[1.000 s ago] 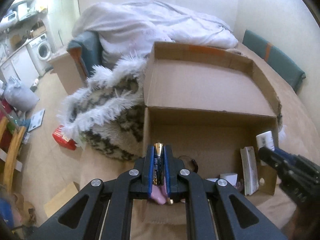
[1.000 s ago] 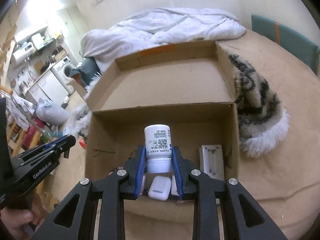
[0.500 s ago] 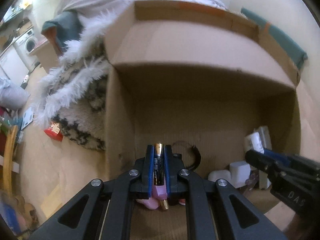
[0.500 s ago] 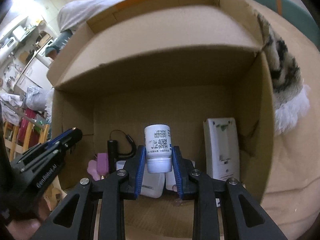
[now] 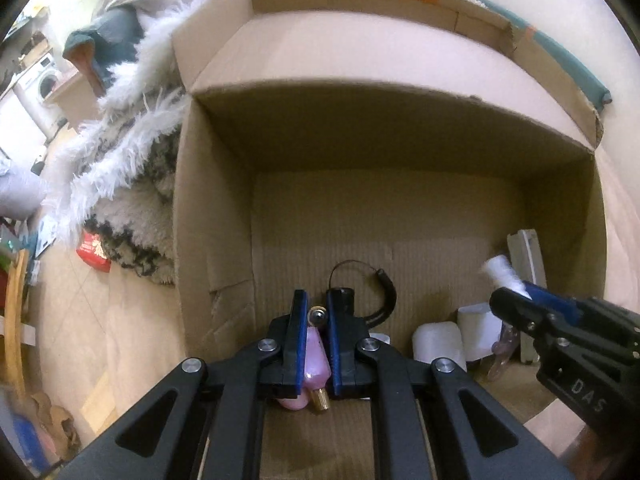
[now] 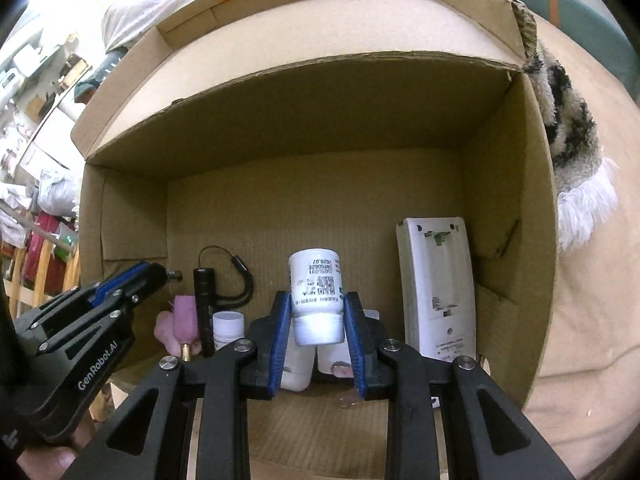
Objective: Organize rigid objects
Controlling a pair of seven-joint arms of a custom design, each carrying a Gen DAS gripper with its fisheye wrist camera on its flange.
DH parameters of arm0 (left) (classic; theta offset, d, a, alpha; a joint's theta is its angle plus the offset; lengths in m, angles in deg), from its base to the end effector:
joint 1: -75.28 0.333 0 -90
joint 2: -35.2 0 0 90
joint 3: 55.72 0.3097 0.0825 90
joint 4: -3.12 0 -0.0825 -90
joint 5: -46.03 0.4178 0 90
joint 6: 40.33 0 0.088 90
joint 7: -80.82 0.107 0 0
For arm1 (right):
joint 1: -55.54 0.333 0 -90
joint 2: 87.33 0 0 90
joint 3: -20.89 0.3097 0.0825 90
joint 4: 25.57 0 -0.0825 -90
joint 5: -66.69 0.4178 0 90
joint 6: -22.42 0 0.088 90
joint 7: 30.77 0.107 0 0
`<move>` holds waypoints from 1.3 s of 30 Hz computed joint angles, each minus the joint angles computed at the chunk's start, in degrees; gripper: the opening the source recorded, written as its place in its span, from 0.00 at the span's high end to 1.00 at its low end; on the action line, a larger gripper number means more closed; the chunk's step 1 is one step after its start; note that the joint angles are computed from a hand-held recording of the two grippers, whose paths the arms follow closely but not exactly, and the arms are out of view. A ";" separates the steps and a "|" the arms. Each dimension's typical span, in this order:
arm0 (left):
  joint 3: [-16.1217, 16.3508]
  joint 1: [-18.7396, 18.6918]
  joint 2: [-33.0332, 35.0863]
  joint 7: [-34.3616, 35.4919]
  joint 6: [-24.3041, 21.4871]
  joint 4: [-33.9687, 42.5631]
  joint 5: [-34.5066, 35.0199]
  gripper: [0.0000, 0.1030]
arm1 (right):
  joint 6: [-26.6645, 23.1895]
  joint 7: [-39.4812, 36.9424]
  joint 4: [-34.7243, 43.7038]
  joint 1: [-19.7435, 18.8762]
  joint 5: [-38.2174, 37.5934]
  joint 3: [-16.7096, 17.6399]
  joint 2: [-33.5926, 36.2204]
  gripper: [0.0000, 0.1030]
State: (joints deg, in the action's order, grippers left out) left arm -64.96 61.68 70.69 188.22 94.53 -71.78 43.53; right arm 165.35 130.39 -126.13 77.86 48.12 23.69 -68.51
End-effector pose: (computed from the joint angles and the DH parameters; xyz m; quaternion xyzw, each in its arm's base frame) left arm 0.7405 -0.2790 0.4127 -0.4426 0.8684 -0.2000 0.0997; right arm 0.6395 0.2986 0.4035 -0.4578 0.8582 -0.1029 0.2082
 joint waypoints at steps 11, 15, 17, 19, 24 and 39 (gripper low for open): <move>-0.69 0.28 -2.50 1.03 5.02 -4.06 0.03 0.37 | 1.84 3.98 -3.64 0.38 -2.73 -0.77 -3.23 0.72; -0.46 0.23 -3.82 1.36 5.65 -5.40 -0.47 0.35 | 2.78 6.32 -4.85 -0.04 -3.39 -0.70 -4.21 0.63; 0.66 -0.17 -5.28 -0.20 5.36 -6.48 0.73 0.35 | 4.81 8.99 -6.75 -0.19 -4.16 -1.02 -5.45 0.37; 0.45 0.40 -6.99 -0.35 6.55 -8.41 0.47 0.35 | 7.89 11.50 -8.52 -0.45 -5.07 -1.15 -6.54 0.34; -0.35 2.68 -10.23 0.98 7.68 -11.35 -2.36 0.35 | 10.50 16.23 -10.54 0.09 -9.94 -1.14 -8.53 0.00; -1.49 8.98 -26.35 11.19 17.57 -29.87 -16.69 0.34 | -3.48 25.15 -13.58 3.97 -31.24 4.71 -17.76 0.00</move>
